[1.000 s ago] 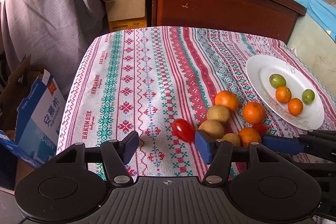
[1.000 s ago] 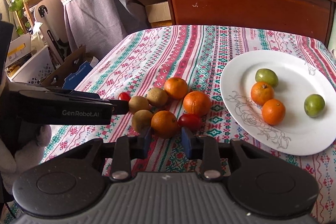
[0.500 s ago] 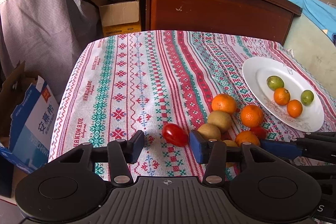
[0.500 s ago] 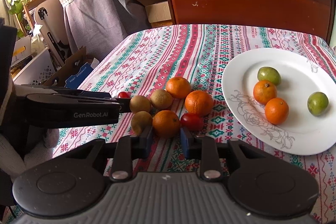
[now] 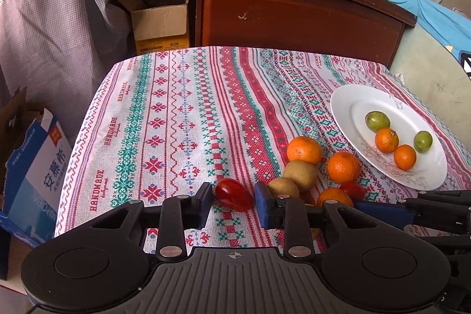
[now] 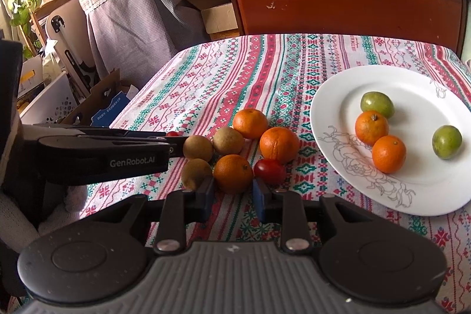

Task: Organize fruits
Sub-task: 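Close the left tool on a red cherry tomato while the right tool grasps a mandarin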

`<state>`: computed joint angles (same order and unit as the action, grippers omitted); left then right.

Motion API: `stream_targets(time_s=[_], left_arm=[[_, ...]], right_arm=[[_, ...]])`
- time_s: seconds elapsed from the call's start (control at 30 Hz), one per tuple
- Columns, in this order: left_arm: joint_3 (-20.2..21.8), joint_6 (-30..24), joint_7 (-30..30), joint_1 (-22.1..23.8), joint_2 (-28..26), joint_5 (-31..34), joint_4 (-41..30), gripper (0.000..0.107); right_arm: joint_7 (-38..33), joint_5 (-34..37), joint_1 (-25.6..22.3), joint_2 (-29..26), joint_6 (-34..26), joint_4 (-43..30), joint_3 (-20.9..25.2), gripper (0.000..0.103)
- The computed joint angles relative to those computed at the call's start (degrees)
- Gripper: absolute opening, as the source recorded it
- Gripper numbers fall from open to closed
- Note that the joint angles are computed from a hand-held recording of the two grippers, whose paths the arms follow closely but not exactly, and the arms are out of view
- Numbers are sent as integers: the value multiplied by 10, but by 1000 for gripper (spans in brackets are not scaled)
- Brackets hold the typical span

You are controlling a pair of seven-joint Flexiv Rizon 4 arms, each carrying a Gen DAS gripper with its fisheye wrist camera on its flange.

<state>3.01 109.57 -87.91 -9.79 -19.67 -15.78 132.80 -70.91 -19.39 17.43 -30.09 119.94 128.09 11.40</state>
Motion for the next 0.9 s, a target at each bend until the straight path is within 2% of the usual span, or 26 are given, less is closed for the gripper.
stream_targets(time_s=[0.07, 0.23, 0.4, 0.53, 0.6, 0.7, 0.9], left_arm=[[-1, 1, -1, 1, -1, 2, 0, 24], [-7, 2, -12, 7, 5, 5, 3, 24], [28, -2, -1, -36, 13, -28, 4, 24], [29, -6, 1, -38, 18, -39, 8, 24], [45, -10, 9, -57, 15, -54, 7, 24], [42, -10, 11, -56, 15, -58, 7, 24], [36, -14, 12, -50, 15, -58, 8, 24]], right_arm=[[1, -2, -3, 0, 0, 0, 2, 28], [8, -19, -17, 0, -1, 2, 12, 27], [13, -33, -25, 4, 2, 6, 15, 26], [23, -49, -37, 2, -1, 7, 22, 27], [28, -51, -39, 1, 1, 6, 23, 29], [18, -30, -18, 1, 10, 6, 8, 32], [17, -17, -8, -4, 7, -1, 3, 32]])
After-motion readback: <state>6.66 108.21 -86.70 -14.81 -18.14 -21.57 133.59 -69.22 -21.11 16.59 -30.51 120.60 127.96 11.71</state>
